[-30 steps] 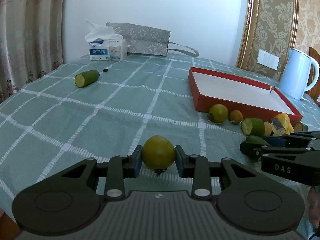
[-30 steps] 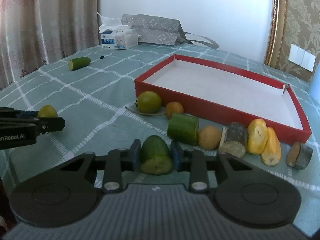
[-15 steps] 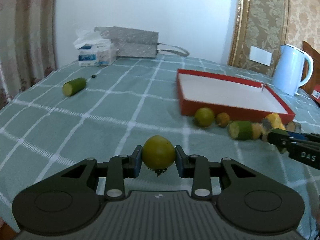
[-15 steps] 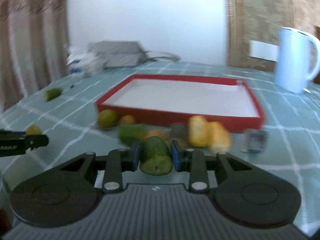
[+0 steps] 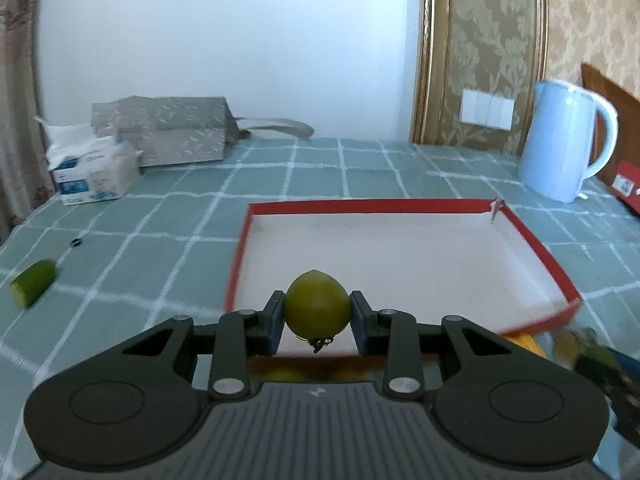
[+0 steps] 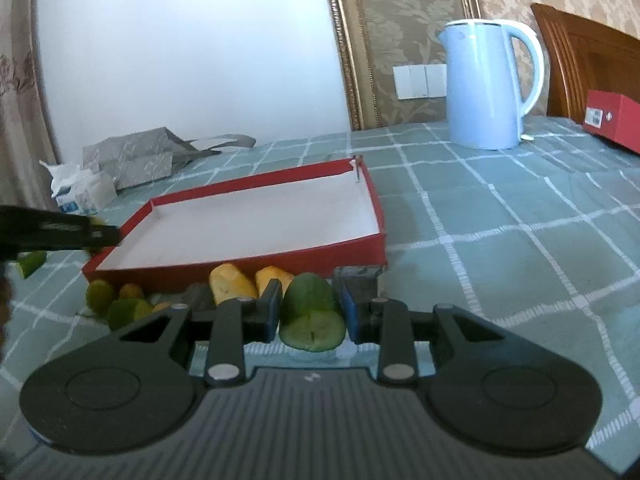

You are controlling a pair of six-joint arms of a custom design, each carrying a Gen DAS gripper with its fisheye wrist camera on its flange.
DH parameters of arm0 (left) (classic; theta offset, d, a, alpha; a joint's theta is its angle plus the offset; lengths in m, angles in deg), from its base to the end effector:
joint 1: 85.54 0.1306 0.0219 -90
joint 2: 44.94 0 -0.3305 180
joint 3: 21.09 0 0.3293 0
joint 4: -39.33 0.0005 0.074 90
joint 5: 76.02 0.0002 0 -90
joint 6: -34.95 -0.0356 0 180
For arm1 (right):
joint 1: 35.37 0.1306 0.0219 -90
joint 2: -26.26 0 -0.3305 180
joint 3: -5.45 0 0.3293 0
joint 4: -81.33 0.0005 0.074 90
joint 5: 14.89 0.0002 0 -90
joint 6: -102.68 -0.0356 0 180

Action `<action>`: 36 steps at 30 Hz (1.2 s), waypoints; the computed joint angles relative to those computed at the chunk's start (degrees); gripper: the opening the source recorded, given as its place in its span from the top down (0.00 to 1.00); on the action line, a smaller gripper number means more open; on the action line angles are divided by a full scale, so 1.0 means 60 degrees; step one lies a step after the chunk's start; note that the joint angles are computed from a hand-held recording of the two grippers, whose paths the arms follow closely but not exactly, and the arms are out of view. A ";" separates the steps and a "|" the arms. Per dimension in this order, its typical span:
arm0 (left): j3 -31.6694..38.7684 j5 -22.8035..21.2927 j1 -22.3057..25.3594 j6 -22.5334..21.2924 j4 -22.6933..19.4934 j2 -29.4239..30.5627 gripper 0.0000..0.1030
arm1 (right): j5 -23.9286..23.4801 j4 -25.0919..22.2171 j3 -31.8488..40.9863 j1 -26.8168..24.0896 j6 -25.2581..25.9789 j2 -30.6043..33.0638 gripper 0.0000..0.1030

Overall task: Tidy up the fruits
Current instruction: 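Carry the lime into the red tray and open the left tool while the right tool lifts the cucumber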

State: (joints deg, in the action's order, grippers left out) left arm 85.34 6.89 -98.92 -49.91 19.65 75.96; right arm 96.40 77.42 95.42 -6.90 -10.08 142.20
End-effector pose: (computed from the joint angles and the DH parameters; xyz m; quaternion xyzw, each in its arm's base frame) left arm 0.5854 -0.1353 0.2704 0.0345 0.8817 -0.0213 0.4701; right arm 0.4946 0.2529 0.2300 0.0500 0.8542 0.0687 0.5130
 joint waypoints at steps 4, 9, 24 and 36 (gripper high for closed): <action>0.1778 0.0092 0.0019 0.0174 -0.1103 0.1114 0.68 | -0.0184 0.0184 -0.0114 -0.0153 -0.0052 -0.0037 0.71; 0.3450 -0.0313 -0.0069 0.0024 -0.2046 0.2219 0.68 | -0.0395 0.0288 -0.0153 -0.0278 -0.0139 0.0025 0.71; 0.4991 -0.0715 -0.0057 -0.0103 -0.2760 0.3297 0.42 | -0.0448 0.0368 -0.0183 -0.0266 -0.0001 -0.0013 0.71; -0.1438 -0.0884 0.0027 -0.0079 0.2223 -0.0419 0.27 | -0.0352 0.0170 -0.0081 -0.0238 -0.0199 0.0052 0.71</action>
State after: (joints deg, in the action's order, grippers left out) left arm 76.71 1.59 -98.76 -50.38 32.99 73.45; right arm 94.28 78.44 94.94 -8.32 -11.28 142.51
